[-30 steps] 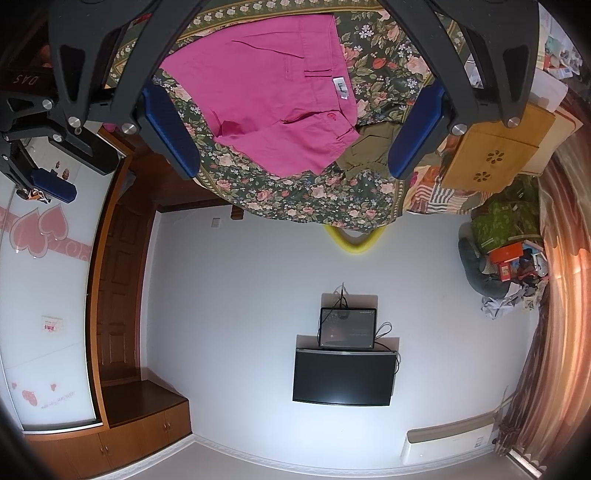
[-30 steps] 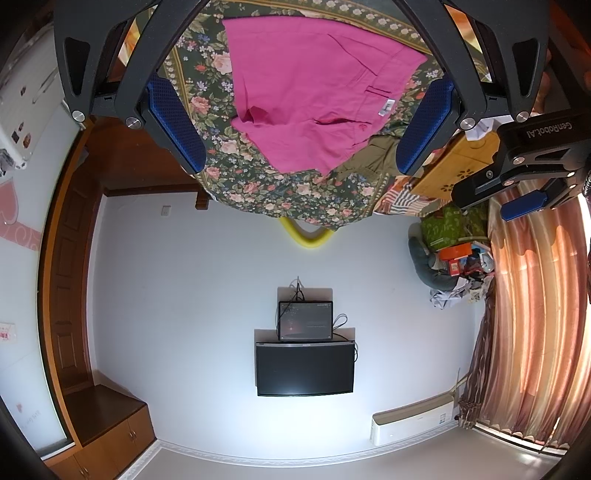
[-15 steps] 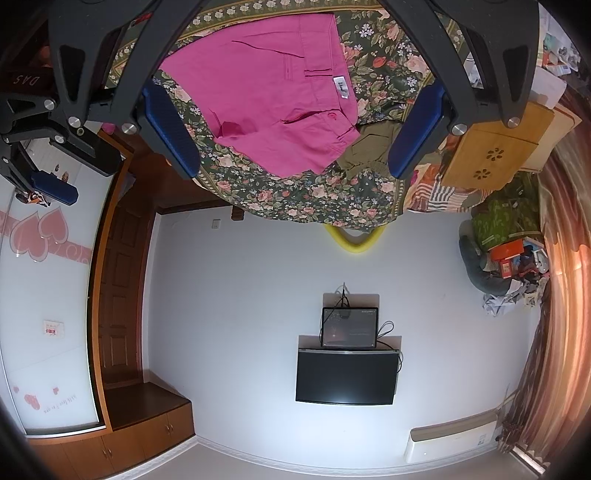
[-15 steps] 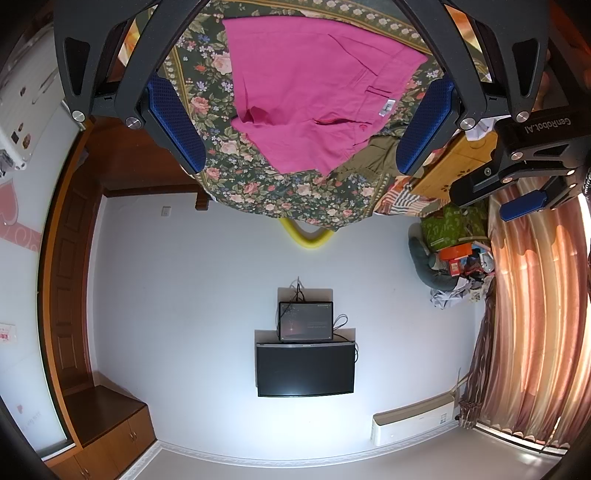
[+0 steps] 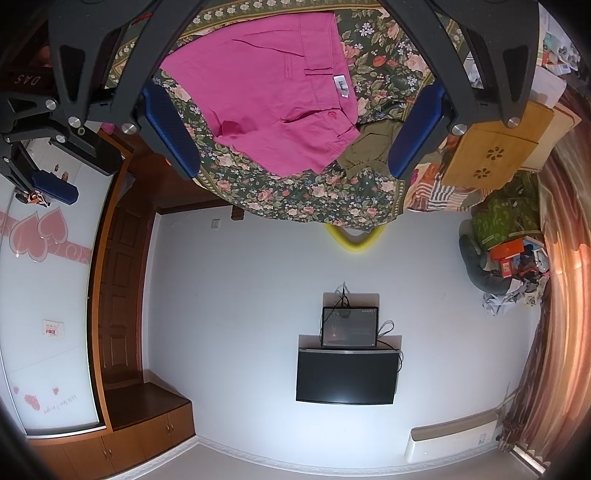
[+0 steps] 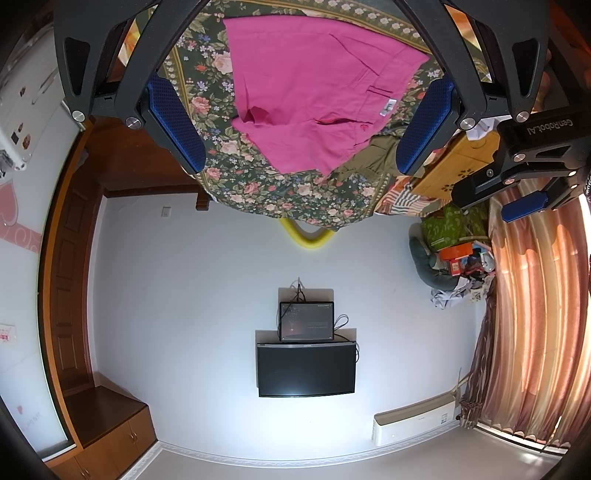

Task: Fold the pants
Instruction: 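Lower both grippers toward the waistband edge of the pink pants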

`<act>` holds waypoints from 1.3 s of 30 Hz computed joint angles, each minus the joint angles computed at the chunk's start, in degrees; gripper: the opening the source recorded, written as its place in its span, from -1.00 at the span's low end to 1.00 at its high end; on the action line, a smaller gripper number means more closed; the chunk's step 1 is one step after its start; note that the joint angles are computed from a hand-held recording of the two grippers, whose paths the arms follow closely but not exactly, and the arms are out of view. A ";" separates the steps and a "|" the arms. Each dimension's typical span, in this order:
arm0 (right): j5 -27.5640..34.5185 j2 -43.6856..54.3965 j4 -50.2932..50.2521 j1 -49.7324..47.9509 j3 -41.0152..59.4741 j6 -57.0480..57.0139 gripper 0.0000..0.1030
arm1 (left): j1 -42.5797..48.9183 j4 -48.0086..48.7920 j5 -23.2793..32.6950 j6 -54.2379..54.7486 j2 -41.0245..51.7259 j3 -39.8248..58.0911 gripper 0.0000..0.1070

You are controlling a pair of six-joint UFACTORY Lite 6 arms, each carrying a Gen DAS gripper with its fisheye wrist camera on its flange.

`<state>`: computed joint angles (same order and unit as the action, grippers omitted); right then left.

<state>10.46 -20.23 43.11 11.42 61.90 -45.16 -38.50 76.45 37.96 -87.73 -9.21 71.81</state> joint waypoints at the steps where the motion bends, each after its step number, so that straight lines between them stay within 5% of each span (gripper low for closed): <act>1: 0.09 -0.03 0.35 -0.10 -0.04 -0.38 0.99 | 0.01 -0.02 0.03 0.05 0.06 0.07 0.93; 16: 0.12 2.66 5.53 -1.54 0.65 -5.77 0.99 | 2.01 -0.36 -1.12 0.53 3.60 2.36 0.93; 23: -1.87 11.13 7.97 -2.45 4.94 -9.71 0.99 | 9.30 -3.77 -7.95 3.20 10.87 6.83 0.93; 28: -2.48 22.87 1.25 -4.81 11.61 -6.03 0.99 | 15.82 -12.81 -10.49 12.83 21.69 15.44 0.93; 32: 0.71 32.77 8.27 -8.01 17.97 -14.97 0.99 | 21.18 -25.78 -10.75 27.83 34.09 26.05 0.93; 39: 8.67 52.24 -6.05 -11.18 35.37 -2.41 0.85 | 29.07 -51.92 -7.26 56.19 55.53 45.67 0.93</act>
<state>19.13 32.02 37.06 0.24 97.26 -47.57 -9.42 24.52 30.70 -31.54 46.32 117.47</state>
